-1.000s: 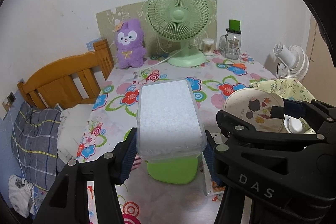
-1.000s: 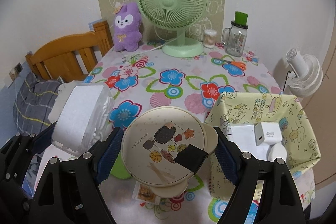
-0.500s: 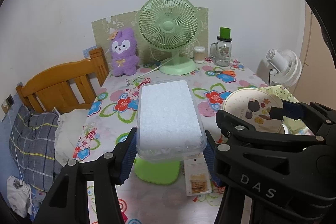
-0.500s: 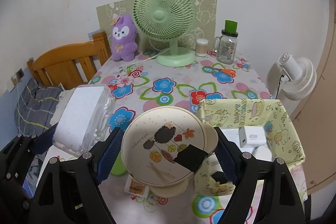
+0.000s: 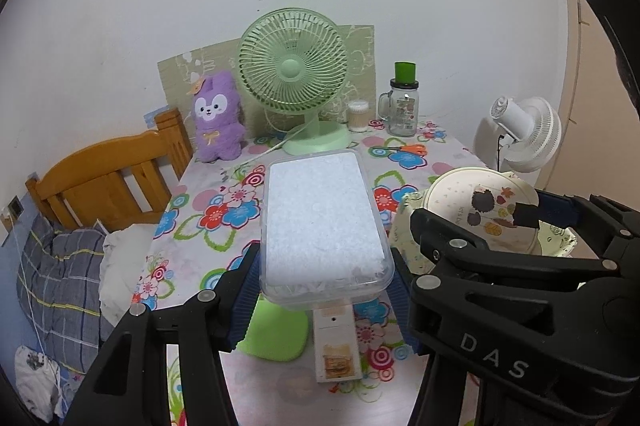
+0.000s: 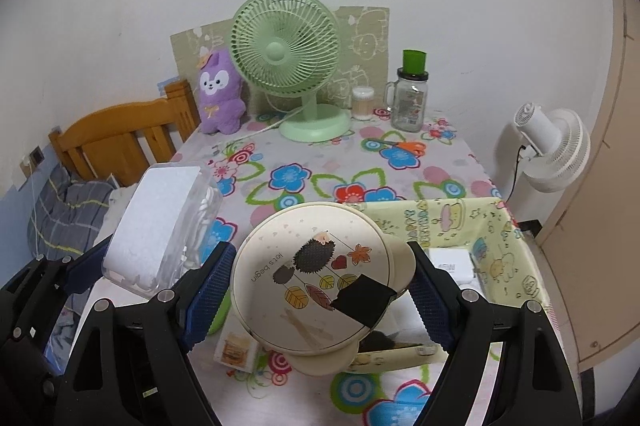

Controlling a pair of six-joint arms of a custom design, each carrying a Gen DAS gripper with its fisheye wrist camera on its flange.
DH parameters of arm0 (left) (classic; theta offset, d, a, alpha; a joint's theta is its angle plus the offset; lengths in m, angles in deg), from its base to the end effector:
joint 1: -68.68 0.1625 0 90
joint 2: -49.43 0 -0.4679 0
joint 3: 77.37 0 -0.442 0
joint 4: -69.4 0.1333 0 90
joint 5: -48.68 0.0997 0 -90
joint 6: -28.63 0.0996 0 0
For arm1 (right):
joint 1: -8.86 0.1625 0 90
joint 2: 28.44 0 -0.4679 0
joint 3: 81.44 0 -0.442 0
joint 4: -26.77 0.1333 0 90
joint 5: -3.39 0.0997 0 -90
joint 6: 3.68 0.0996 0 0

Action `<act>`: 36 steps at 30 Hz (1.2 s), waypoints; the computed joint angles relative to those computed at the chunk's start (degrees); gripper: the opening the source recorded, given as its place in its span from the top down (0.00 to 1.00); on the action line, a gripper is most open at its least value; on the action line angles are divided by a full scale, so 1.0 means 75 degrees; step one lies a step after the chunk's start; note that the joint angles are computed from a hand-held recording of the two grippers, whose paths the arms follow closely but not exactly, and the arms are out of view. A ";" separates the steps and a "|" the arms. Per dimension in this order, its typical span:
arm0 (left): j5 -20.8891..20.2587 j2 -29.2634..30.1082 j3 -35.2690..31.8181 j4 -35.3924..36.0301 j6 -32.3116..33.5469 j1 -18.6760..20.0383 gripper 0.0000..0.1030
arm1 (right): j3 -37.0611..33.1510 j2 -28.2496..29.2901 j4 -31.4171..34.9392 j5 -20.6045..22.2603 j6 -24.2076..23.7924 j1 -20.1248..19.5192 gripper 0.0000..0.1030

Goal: Organize rigid objects
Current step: 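Carry the container and the beige lid over the yellow box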

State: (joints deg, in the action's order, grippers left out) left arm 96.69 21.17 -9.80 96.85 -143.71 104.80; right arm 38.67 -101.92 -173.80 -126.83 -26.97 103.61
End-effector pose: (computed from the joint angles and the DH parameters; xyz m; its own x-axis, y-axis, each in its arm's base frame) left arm -0.4409 -0.5693 -0.0033 -0.5466 0.5130 -0.6618 0.8224 0.4775 -0.3091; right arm 0.1142 -0.5411 0.3459 -0.7287 0.2998 0.6157 -0.3533 0.6057 -0.7130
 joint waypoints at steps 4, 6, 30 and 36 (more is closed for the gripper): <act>0.0052 0.0101 -0.0095 0.0037 -0.0023 -0.0091 0.41 | 0.0088 -0.0187 -0.0039 0.0037 -0.0026 -0.0083 0.18; 0.0093 0.0160 -0.0151 0.0055 -0.0028 -0.0140 0.41 | 0.0120 -0.0263 -0.0072 0.0050 -0.0046 -0.0131 0.18; 0.0589 0.1391 -0.1511 0.0825 -0.0298 -0.0496 0.41 | 0.0361 -0.1257 0.0262 0.0447 -0.0165 -0.1142 0.18; 0.0621 0.1745 -0.1902 0.1137 -0.0494 -0.0504 0.41 | 0.0351 -0.1352 0.0510 0.0583 -0.0119 -0.1412 0.18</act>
State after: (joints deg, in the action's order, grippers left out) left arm 101.35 34.26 -24.06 105.38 -147.41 101.02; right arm 41.31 -112.07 -169.97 -122.45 -27.86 93.02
